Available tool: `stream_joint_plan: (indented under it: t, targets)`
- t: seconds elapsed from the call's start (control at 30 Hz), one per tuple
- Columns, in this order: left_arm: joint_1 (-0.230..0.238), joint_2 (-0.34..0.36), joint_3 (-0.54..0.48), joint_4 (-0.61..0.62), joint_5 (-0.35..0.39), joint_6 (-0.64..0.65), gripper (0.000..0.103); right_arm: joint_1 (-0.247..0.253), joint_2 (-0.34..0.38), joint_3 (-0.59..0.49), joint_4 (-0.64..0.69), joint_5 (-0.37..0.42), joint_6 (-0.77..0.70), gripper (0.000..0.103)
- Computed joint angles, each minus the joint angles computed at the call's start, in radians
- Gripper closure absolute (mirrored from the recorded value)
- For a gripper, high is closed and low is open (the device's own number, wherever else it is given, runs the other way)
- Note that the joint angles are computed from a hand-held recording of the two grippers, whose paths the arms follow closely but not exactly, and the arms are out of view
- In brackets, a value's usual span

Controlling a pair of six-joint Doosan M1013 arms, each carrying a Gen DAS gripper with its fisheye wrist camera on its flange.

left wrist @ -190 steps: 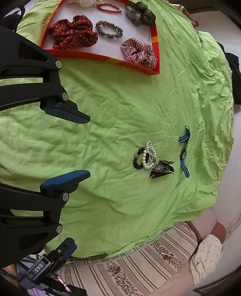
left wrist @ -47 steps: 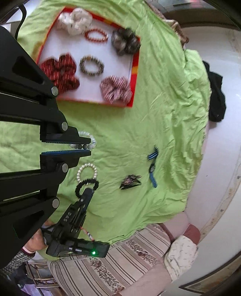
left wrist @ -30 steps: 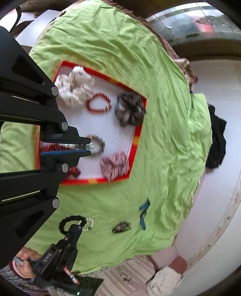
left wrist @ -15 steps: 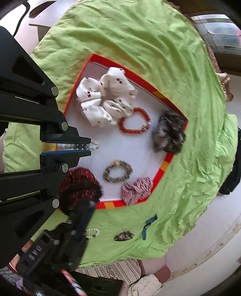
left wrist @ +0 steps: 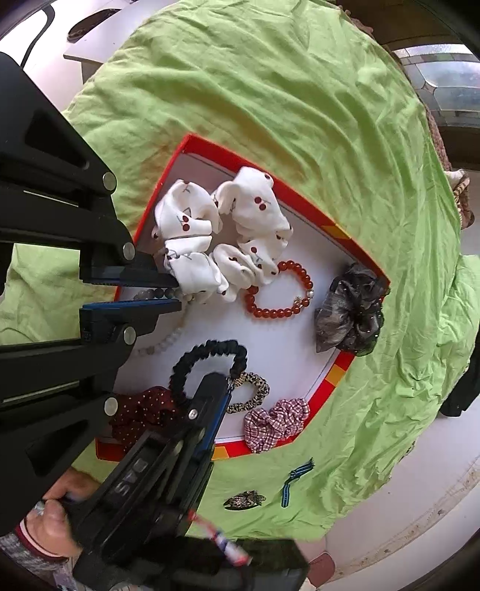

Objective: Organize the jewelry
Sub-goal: 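Carry the black beaded bracelet into the tray and open the right tool, then withdraw both tools from the tray toward the pearl bracelet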

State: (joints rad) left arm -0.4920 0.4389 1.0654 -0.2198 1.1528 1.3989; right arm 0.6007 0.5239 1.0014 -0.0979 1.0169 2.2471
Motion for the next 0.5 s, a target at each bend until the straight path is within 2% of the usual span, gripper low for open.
stream_joint_plan:
  t: [0.07, 0.17, 0.23, 0.3, 0.43, 0.5]
  targets:
    - [0.002, -0.008, 0.008, -0.006, -0.012, 0.002, 0.098, -0.001, 0.004, -0.002, -0.001, -0.009, 0.008, 0.088]
    - [0.003, -0.025, 0.023, -0.017, -0.031, -0.001, 0.097, -0.002, 0.004, -0.002, 0.003, -0.022, 0.014, 0.083]
    - [0.002, -0.036, 0.031, -0.021, -0.040, -0.002, 0.090, 0.000, 0.000, 0.000, -0.002, -0.032, 0.021, 0.069]
    - [-0.001, -0.047, 0.040, -0.008, -0.052, -0.011, 0.079, 0.003, -0.013, 0.011, -0.015, -0.049, 0.038, 0.064]
    - [-0.017, -0.079, 0.067, 0.046, -0.082, -0.046, 0.077, 0.004, -0.052, 0.049, -0.031, -0.083, 0.069, 0.063]
    - [-0.024, -0.097, 0.083, 0.069, -0.102, -0.062, 0.076, 0.008, -0.087, 0.086, -0.059, -0.098, 0.090, 0.060]
